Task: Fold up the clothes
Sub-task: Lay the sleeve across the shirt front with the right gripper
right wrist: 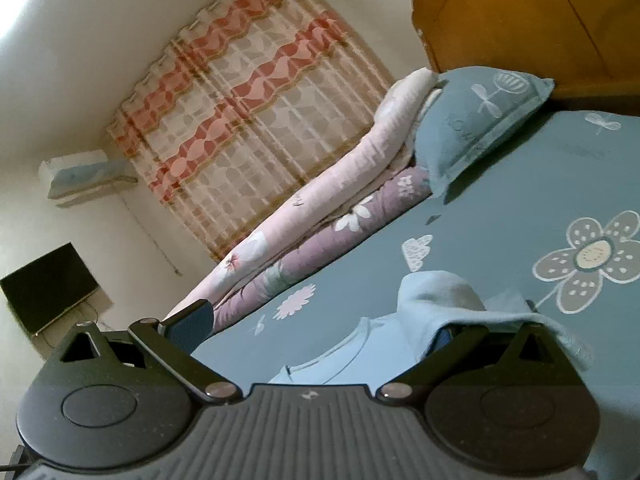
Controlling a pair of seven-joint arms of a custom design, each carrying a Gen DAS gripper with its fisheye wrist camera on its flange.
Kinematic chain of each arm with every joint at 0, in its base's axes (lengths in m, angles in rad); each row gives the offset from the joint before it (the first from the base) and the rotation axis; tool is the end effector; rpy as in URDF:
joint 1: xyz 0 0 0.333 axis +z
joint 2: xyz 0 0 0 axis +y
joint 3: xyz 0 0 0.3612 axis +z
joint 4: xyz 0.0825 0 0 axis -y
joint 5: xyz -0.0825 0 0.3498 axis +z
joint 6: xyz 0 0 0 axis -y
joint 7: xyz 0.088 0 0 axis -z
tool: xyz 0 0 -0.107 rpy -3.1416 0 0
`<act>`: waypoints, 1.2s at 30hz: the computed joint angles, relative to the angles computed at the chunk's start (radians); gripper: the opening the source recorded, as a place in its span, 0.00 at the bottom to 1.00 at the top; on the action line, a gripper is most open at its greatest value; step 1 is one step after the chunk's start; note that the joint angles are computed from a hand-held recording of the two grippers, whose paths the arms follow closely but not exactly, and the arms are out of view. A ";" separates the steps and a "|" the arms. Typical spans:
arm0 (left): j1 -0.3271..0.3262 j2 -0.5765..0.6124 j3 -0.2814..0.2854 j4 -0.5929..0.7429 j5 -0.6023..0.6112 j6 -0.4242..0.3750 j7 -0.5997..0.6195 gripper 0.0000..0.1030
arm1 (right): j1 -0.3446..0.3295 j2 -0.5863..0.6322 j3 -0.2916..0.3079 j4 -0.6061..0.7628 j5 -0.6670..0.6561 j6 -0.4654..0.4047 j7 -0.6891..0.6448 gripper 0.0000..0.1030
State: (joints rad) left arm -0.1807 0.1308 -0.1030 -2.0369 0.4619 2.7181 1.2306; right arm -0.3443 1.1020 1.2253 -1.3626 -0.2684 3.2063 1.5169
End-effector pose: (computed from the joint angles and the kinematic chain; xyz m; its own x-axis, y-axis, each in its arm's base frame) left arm 0.5659 -0.1789 0.5043 -0.2448 -0.9515 -0.1861 -0.7814 0.3073 -0.5432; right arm 0.7424 0.2303 0.4889 0.4989 -0.5890 -0.6358 -0.5566 0.3445 -0.7560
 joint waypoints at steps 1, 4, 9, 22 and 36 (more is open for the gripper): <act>0.011 -0.008 -0.005 -0.015 -0.033 0.017 0.031 0.87 | 0.006 -0.007 -0.005 -0.002 0.001 0.001 0.003 1.00; 0.022 -0.027 -0.004 -0.043 -0.047 0.028 0.067 0.87 | 0.026 -0.025 -0.023 -0.002 0.000 0.005 0.011 1.00; 0.045 -0.064 -0.001 -0.105 -0.036 0.076 0.060 0.87 | 0.067 -0.052 -0.053 0.013 -0.009 0.006 0.018 1.00; 0.127 -0.164 -0.025 -0.284 -0.126 0.195 0.090 0.87 | 0.165 -0.099 -0.101 0.024 0.052 -0.039 -0.036 1.00; 0.189 -0.210 -0.058 -0.354 -0.192 0.211 0.124 0.87 | 0.206 -0.125 -0.105 -0.009 0.173 -0.096 -0.150 1.00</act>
State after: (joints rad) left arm 0.0079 -0.0789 -0.1605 -2.3907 0.2697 2.9292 1.3541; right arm -0.1384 0.9768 1.1207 -1.3713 -0.0951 3.1106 1.3670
